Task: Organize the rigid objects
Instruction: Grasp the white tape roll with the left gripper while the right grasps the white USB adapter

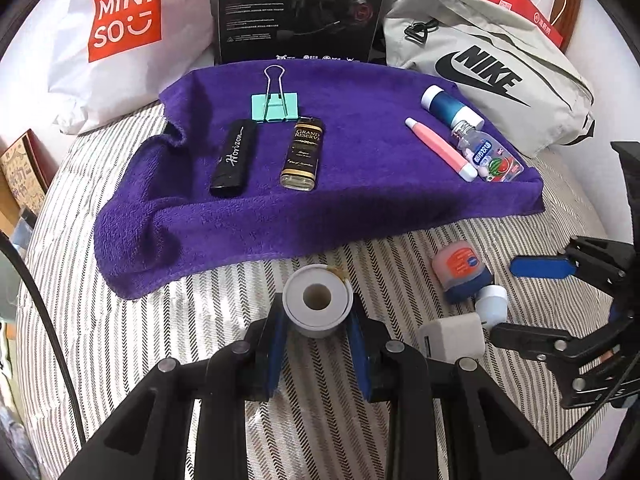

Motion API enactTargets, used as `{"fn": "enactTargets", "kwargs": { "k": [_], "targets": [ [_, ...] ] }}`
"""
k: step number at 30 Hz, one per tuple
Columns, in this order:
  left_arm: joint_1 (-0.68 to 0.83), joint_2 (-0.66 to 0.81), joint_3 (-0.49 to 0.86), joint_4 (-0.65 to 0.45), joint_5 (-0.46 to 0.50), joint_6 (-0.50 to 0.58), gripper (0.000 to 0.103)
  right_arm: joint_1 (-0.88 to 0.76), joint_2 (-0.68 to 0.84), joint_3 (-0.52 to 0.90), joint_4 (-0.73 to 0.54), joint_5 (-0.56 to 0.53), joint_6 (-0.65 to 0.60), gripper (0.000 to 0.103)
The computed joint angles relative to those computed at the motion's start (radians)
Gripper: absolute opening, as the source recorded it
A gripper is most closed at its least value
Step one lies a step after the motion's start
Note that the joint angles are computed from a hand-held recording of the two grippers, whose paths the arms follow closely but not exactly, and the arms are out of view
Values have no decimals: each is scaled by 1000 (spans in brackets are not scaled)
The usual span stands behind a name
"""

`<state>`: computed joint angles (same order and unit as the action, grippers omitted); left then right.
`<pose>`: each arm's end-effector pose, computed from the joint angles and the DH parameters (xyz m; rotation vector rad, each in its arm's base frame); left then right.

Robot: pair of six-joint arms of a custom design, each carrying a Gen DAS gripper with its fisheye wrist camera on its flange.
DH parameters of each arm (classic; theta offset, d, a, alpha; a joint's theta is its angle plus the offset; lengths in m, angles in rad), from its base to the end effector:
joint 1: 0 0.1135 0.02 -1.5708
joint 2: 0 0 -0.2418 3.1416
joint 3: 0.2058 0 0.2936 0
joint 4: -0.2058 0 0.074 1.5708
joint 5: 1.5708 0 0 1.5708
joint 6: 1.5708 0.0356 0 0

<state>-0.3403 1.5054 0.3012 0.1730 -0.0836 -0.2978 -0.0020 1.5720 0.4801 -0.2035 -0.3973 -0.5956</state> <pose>0.2079 -0.0705 0.0141 0.0252 2.6012 -0.1223 0.2351 0.0133 0.0251 -0.8728 2.5929 0.4146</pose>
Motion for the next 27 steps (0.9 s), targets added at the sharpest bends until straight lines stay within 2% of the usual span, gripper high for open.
{"fn": "enactTargets", "kwargs": {
  "k": [4, 6, 10, 13, 15, 22, 27],
  "targets": [
    [9, 2, 1, 0, 13, 7, 28, 40, 25, -15, 88, 27, -14, 67],
    [11, 5, 5, -2, 15, 9, 28, 51, 24, -23, 120, 35, -15, 59],
    [10, 6, 6, -3, 13, 7, 28, 75, 14, -37, 149, 67, -17, 54],
    [7, 8, 7, -1, 7, 1, 28, 88, 0, -49, 160, 97, -13, 46],
    [2, 10, 7, 0, 0, -3, 28, 88, -6, -54, 163, 95, -5, 37],
    [6, -41, -21, -24, -14, -4, 28, 42, -35, -57, 127, 86, 10, 35],
    [-9, -19, -18, -14, -35, -11, 28, -29, -53, -53, 93, 75, -19, 35]
  ]
}}
